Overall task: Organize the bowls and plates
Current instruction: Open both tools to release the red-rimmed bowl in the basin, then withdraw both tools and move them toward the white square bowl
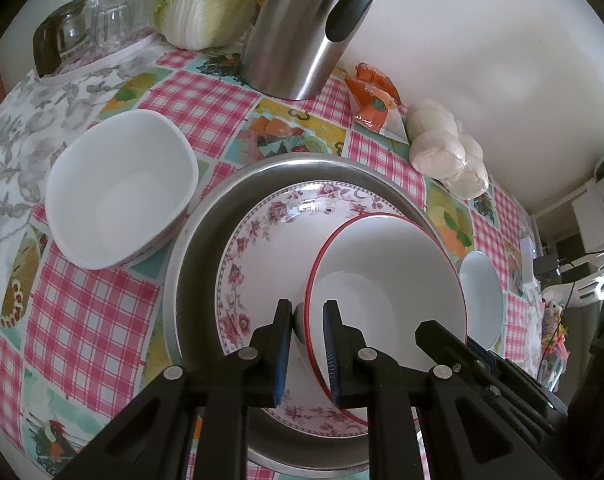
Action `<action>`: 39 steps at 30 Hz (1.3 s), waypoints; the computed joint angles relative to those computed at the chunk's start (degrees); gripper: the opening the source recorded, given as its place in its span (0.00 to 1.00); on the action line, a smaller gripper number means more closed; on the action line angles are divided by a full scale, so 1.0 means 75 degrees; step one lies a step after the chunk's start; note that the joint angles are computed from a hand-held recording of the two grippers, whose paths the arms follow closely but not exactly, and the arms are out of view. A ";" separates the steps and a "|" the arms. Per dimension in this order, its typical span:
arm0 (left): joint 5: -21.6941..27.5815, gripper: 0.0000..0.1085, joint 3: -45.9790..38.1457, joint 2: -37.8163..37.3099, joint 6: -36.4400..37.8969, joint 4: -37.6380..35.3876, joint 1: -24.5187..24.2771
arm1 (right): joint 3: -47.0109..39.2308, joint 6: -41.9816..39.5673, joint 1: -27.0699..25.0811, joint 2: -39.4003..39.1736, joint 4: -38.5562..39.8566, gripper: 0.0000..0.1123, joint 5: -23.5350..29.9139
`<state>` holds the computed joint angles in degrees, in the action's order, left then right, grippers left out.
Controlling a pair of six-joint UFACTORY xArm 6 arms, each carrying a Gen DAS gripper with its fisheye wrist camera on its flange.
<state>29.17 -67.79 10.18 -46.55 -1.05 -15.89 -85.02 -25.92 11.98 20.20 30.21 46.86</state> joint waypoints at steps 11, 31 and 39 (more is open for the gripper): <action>-0.0083 0.18 0.0186 -0.0267 -0.0059 0.0035 0.0067 | 0.0079 0.0064 0.0072 -0.0058 -0.0294 0.20 -0.0080; 0.0827 0.63 0.0342 -0.0940 -0.1086 0.1278 0.0069 | 0.0843 0.0328 0.0237 -0.0813 -0.1424 0.55 -0.1036; 0.1306 0.77 0.0502 -0.1125 -0.1325 0.1470 0.0131 | 0.0967 0.0360 0.0226 -0.0886 -0.1489 0.67 -0.1129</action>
<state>38.97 -64.03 1.75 -56.49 9.97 -14.91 -77.77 -23.22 13.67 13.56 19.05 38.39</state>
